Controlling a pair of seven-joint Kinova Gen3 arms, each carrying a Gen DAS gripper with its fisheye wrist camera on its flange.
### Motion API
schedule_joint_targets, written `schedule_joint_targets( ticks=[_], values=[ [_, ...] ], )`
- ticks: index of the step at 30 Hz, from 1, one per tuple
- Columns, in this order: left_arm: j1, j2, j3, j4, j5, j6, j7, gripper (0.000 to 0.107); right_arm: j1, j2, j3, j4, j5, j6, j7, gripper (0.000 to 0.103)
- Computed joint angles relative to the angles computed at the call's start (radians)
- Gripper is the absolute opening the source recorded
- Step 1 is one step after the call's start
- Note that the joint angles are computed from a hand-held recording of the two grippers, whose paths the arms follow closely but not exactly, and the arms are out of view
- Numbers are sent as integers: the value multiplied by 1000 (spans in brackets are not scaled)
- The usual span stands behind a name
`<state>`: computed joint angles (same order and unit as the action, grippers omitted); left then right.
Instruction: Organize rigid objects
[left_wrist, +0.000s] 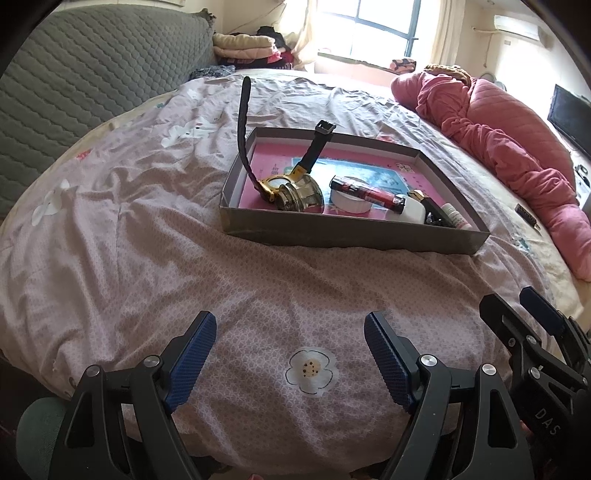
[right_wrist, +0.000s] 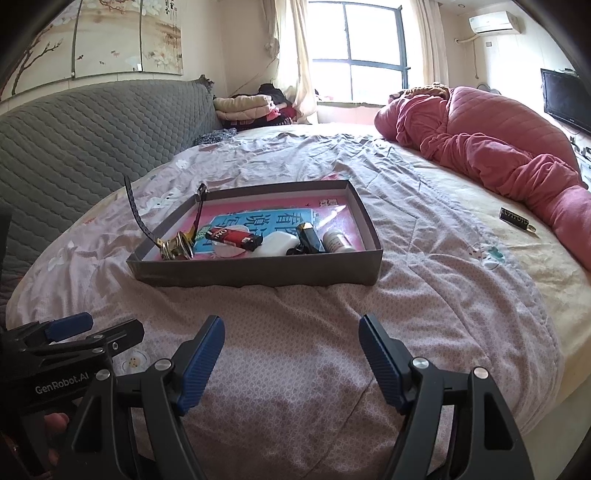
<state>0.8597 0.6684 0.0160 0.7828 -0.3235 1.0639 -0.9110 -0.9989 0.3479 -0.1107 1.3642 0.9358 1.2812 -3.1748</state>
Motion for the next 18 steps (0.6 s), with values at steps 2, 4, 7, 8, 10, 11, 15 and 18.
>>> schedule_joint_targets(
  ticks=[2, 4, 7, 8, 10, 11, 15, 18],
  values=[
    [1, 5, 0, -6, -1, 9, -4, 84, 0, 1, 0, -1, 0, 0, 0, 74],
    [3, 3, -2, -1, -4, 4, -5, 84, 1, 1, 0, -1, -3, -1, 1, 74],
    [5, 6, -2, -5, -7, 1, -8, 84, 9, 0, 0, 2, -9, -13, 0, 74],
    [6, 8, -2, -7, -7, 2, -8, 84, 12, 1, 0, 2, -15, -15, 1, 74],
    [5, 14, -2, -15, -5, 8, -10, 84, 14, 3, 2, 1, -19, -16, 1, 74],
    [6, 17, -4, -19, -5, 12, -10, 84, 14, 4, 4, 0, -19, -16, -1, 74],
    [2, 18, -4, -17, -1, 7, -10, 84, 18, 5, 4, 3, -22, -24, 2, 74],
    [5, 25, -8, -26, -3, 18, -8, 84, 19, 6, 6, 3, -25, -27, 6, 74]
  ],
)
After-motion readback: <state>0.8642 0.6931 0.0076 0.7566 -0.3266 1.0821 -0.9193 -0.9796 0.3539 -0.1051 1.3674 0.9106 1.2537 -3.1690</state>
